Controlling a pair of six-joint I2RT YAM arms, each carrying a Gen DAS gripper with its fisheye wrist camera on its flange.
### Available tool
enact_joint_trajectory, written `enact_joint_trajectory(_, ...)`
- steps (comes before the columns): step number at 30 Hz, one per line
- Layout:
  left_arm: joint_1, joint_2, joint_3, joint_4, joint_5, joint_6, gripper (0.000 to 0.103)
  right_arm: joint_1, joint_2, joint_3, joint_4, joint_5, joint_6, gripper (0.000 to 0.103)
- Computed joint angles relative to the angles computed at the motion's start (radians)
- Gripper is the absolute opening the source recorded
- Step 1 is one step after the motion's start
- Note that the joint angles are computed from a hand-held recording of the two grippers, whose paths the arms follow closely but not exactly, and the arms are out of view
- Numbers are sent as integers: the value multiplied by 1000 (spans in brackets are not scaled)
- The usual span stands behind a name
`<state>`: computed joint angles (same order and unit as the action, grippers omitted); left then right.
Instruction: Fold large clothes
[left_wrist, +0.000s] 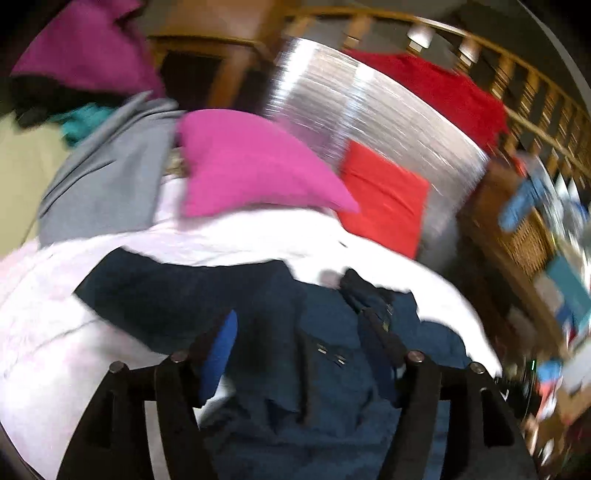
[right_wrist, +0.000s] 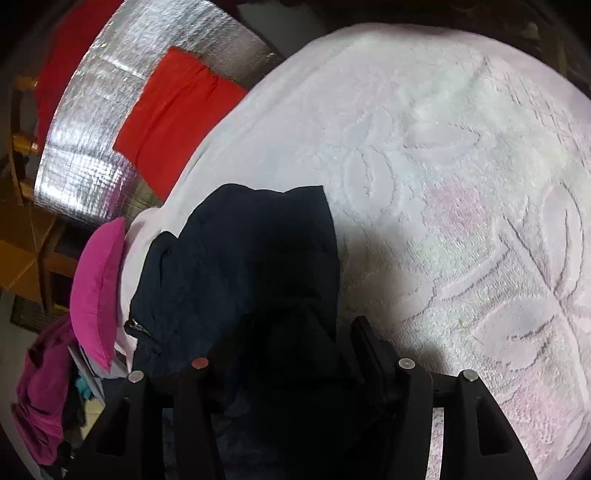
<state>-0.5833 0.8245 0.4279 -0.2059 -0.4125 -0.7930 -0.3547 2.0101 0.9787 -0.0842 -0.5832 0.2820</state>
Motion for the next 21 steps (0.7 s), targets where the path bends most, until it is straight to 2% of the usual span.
enact_joint_trajectory(3,99,-28,-29,-24,66,-38,69,49,-29,2,-34,119,-52,56)
enact_joint_trajectory(6,181,-16,-49,-31,130,-60,69,68,-108,-26,-46,215,-49,60)
enact_joint_trajectory(8,241,-31,-67,-34,200,-66,69,46,-189,-74,-19,217,-17,69)
enact_joint_trajectory(12,384,-50,-126,10,391,-102,71,29,-363,-219,115,146,2,70)
enact_joint_trajectory(13,411,-43,-137,26,428,-115,71,46,-387,-240,133,122,-1,68)
enact_joint_trajectory(15,466,-15,-163,74,498,-136,72,97,-401,-257,150,49,-24,51)
enact_joint_trajectory(18,530,29,-209,173,591,-159,72,251,-400,-267,141,15,-49,38)
enact_joint_trajectory(21,597,78,-256,295,680,-183,72,408,-369,-281,202,15,-25,38)
